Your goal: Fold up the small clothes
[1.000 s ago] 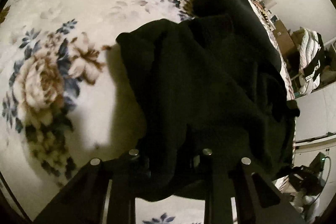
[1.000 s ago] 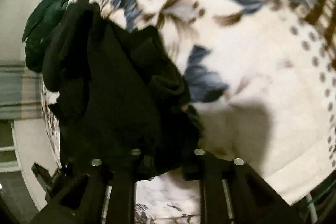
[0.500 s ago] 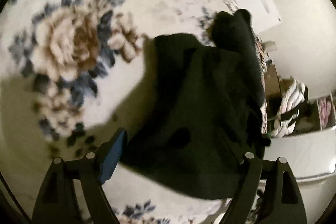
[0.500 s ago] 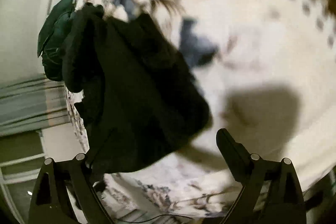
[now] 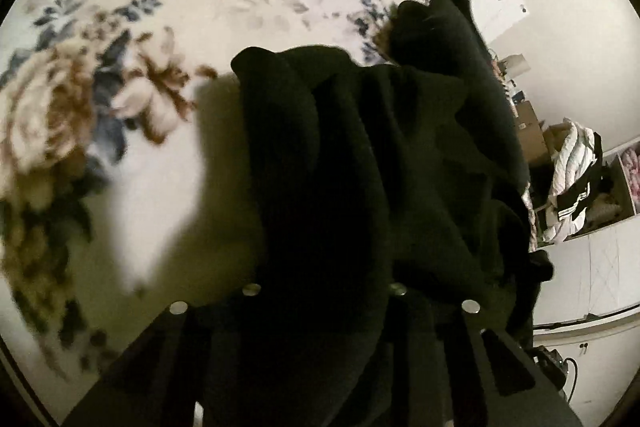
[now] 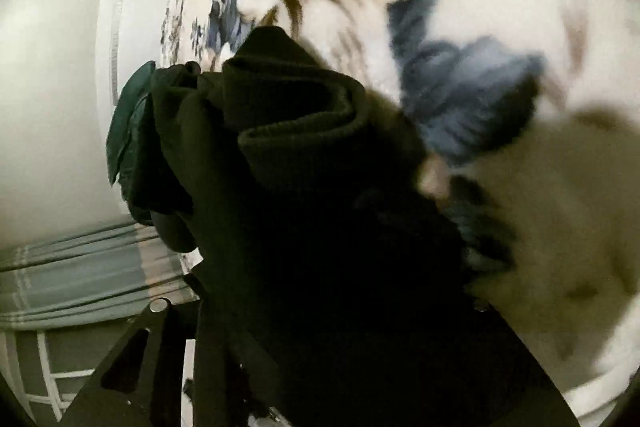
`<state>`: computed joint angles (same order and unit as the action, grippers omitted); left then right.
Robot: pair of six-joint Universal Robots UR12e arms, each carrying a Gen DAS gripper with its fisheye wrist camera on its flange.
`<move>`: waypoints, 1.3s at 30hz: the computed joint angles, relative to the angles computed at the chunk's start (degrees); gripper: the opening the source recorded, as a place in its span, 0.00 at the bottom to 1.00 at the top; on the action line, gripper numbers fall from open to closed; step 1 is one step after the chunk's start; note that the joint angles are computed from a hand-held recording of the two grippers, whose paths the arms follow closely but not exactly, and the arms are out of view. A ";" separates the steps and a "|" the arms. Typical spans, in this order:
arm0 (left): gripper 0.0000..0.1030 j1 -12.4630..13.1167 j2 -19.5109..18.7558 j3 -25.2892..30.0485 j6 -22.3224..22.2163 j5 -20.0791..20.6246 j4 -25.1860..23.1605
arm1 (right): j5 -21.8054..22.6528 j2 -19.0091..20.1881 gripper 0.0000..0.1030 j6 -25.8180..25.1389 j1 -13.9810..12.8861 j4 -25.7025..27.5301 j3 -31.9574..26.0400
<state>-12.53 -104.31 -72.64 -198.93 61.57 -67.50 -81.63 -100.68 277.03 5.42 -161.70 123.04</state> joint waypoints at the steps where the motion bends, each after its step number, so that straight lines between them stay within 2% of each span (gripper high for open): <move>1: 0.20 0.19 0.54 -0.19 0.01 -0.47 -0.01 | 0.14 -0.60 0.27 -0.76 0.07 1.51 -0.35; 6: 0.20 0.35 2.90 0.20 2.40 -1.13 -4.50 | 2.22 -5.09 0.21 -3.23 0.73 8.99 -1.13; 8: 0.21 0.81 4.31 -0.48 4.52 -1.17 -9.06 | 3.54 -7.34 0.21 -3.87 1.13 12.45 -1.06; 10: 0.23 0.86 4.58 -0.72 6.14 0.44 -13.26 | 5.30 -10.40 0.21 -4.33 1.15 16.33 -0.07; 12: 0.28 1.49 4.76 -1.24 4.21 0.77 -17.63 | 8.99 -12.13 0.25 -5.12 0.66 20.09 0.97; 13: 0.36 1.64 4.65 -1.00 3.08 1.60 -18.97 | 10.45 -12.89 0.34 -5.38 0.09 21.36 1.61; 14: 0.41 2.04 4.82 -1.14 1.80 1.74 -19.34 | 12.90 -13.51 0.49 -5.69 -0.73 24.19 1.95; 15: 0.45 2.67 5.62 -1.83 0.86 1.19 -18.34 | 14.11 -14.03 0.50 -5.38 -1.20 24.63 2.46; 16: 0.57 2.91 5.90 -1.72 0.57 1.65 -18.15 | 15.20 -14.65 0.52 -5.65 -1.81 24.91 2.85; 17: 0.62 3.17 6.22 -1.43 0.66 2.20 -18.09 | 15.47 -15.34 0.58 -7.71 -2.07 27.59 2.24; 18: 0.62 3.32 6.45 -0.94 1.19 2.86 -17.72 | 14.65 -15.93 0.60 -11.08 -2.07 32.39 0.65; 21: 0.67 2.77 4.88 3.13 5.75 4.81 -18.35 | 11.42 -16.14 0.60 -19.35 -1.95 42.07 -4.07; 23: 0.67 1.97 2.59 6.64 8.94 5.48 -18.31 | 6.04 -14.29 0.60 -27.20 -0.80 49.88 -9.42; 24: 0.67 1.36 1.19 8.50 10.42 5.76 -17.86 | 3.47 -13.32 0.60 -30.58 -0.43 52.00 -11.77; 27: 0.67 0.06 -2.92 13.03 14.93 5.71 -16.82 | 0.17 -11.00 0.60 -37.07 -1.70 53.52 -15.40; 29: 0.67 -0.82 -5.40 15.57 17.78 5.09 -16.82 | 0.08 -8.92 0.65 -41.57 -2.94 51.92 -16.94; 31: 0.67 -1.82 -7.49 17.77 20.93 5.86 -17.97 | 1.83 -4.53 0.65 -45.13 -5.51 49.86 -19.59; 35: 0.67 -3.87 -12.21 22.90 27.60 7.53 -23.81 | 2.37 2.62 0.65 -53.63 -6.76 48.06 -22.99; 36: 0.66 -4.71 -13.17 23.90 29.81 9.51 -24.88 | 3.50 3.98 0.65 -55.30 -7.27 48.31 -23.79; 37: 0.58 -5.18 -13.53 24.11 31.76 10.33 -25.31 | 4.30 5.28 0.65 -56.29 -7.42 48.02 -24.01; 38: 0.27 -5.59 -13.32 23.50 33.71 10.97 -24.59 | 4.37 6.27 0.65 -57.01 -7.42 48.23 -24.45; 39: 0.17 -5.83 -13.16 23.35 34.66 11.73 -24.30 | 4.82 7.36 0.65 -58.03 -7.40 48.75 -25.05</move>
